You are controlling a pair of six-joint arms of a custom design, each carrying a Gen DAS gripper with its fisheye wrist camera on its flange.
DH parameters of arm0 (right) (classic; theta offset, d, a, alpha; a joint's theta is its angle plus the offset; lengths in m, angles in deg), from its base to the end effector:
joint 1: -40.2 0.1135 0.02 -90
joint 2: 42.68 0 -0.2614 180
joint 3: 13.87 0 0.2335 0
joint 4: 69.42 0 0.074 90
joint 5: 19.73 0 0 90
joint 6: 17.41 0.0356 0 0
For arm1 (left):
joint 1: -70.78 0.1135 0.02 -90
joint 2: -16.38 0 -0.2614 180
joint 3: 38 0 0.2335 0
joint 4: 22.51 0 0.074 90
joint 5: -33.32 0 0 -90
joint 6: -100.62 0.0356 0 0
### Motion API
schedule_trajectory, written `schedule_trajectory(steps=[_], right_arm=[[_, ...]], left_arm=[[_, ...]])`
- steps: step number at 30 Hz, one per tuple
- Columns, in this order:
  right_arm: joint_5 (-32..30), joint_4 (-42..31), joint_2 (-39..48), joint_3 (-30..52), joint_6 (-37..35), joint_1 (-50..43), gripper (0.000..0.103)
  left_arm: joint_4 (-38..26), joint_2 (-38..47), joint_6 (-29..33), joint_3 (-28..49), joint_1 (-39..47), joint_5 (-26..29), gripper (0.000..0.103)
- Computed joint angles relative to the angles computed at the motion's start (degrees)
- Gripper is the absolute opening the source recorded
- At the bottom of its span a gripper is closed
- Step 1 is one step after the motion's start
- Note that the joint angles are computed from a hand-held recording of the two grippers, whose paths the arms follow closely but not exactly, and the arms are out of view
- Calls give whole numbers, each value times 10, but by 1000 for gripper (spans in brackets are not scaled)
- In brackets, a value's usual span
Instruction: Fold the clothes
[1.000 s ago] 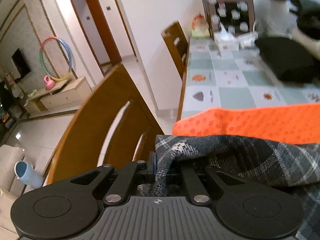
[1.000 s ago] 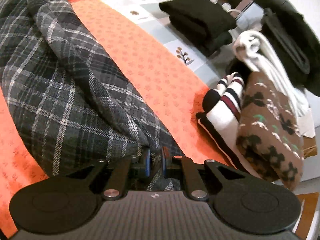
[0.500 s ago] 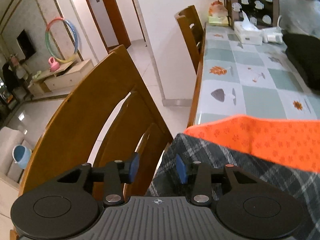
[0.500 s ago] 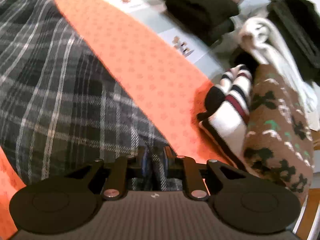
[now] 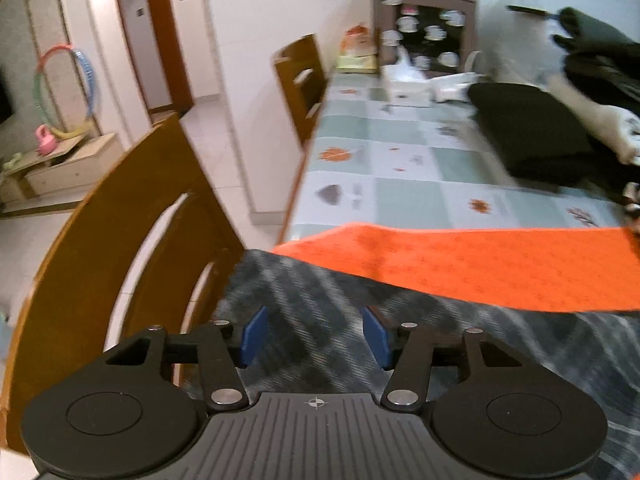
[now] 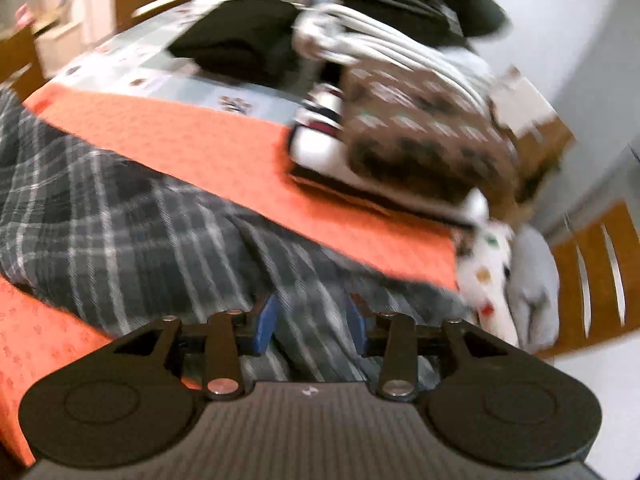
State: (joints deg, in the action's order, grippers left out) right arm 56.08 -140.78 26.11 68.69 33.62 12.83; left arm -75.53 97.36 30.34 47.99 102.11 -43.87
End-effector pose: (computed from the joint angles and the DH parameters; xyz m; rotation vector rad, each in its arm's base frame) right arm 0.1908 -0.0890 0.3212 -0.3472 2.5114 -0.1389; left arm 0.2470 0.1411 0.3113 -0.1390 2.3829 0.1528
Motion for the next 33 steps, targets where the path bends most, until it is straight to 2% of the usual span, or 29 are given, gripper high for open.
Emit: schedule_trajectory(steps=[4, 10, 12, 16, 19, 22, 27, 31, 33], right_arm=[[-68, 4, 34, 5, -47, -128, 49], [-172, 22, 199, 78, -45, -259, 53], [-196, 3, 265, 122, -51, -275, 53], [-242, -70, 382, 216, -119, -290, 53], [-240, -82, 403, 236, -160, -288, 53], [-262, -128, 418, 262, -178, -308, 53], [-292, -214, 462, 298, -204, -339, 51], [-340, -261, 509, 321, -177, -344, 50], [-368, -251, 523, 319, -149, -342, 50]], left_arm=[[-20, -44, -29, -24, -48, -2, 62], [-45, -120, -122, -74, -204, -85, 63], [-61, -139, -168, -84, -270, -121, 63], [-92, -159, -256, -98, -416, -202, 63], [-105, -161, -328, -108, -513, -250, 63], [-109, -155, -390, -115, -596, -291, 63], [-93, -131, -436, -135, -665, -321, 63], [-73, -120, -444, -155, -678, -330, 63], [-65, -118, -447, -165, -675, -329, 63]])
